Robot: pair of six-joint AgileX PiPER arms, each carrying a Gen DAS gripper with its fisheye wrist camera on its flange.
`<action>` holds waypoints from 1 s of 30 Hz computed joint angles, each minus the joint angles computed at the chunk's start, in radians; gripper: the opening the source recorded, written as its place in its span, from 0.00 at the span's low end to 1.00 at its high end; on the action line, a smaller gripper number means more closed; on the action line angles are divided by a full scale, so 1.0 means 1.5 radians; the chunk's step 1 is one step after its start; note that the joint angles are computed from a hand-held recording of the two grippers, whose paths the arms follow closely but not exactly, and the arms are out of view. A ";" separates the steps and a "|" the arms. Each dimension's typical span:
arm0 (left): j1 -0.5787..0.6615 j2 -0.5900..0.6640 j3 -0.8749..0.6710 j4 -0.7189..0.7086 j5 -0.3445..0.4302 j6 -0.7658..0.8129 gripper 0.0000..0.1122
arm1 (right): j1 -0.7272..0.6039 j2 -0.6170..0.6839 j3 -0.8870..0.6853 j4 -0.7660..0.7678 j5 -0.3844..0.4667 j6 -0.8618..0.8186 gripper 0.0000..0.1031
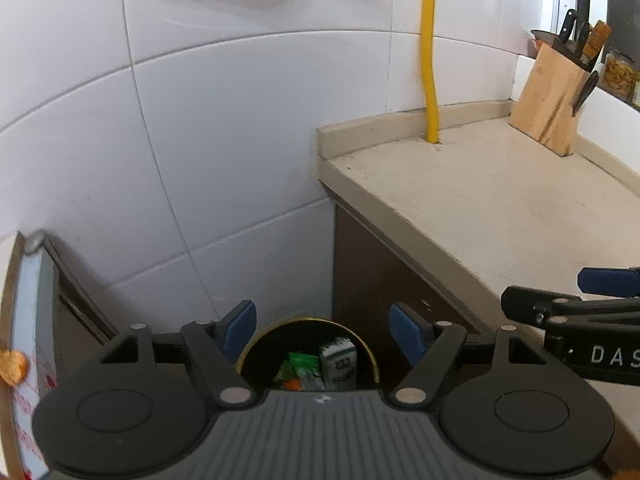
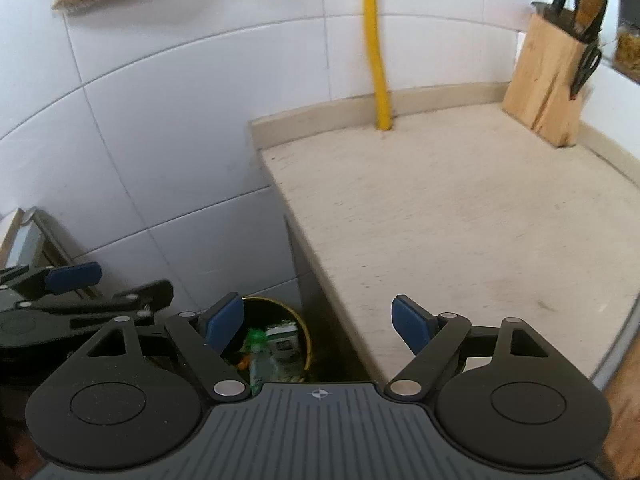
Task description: Collect trash
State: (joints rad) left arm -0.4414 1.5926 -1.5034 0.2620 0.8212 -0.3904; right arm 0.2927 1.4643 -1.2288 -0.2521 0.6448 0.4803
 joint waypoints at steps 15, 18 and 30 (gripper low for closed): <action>-0.122 -0.063 0.055 0.160 0.049 -0.191 0.75 | -0.085 -0.099 0.094 0.153 -0.030 -0.184 0.85; -0.134 -0.064 0.057 0.174 0.058 -0.210 0.75 | -0.092 -0.115 0.104 0.167 -0.028 -0.204 0.86; -0.170 -0.056 0.048 0.198 0.082 -0.238 0.75 | -0.126 -0.125 0.114 0.215 -0.021 -0.261 0.86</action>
State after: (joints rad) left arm -0.6957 1.5088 -1.4321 0.5594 0.9440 -0.7470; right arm 0.1031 1.2772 -1.0577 0.0702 0.6130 0.0891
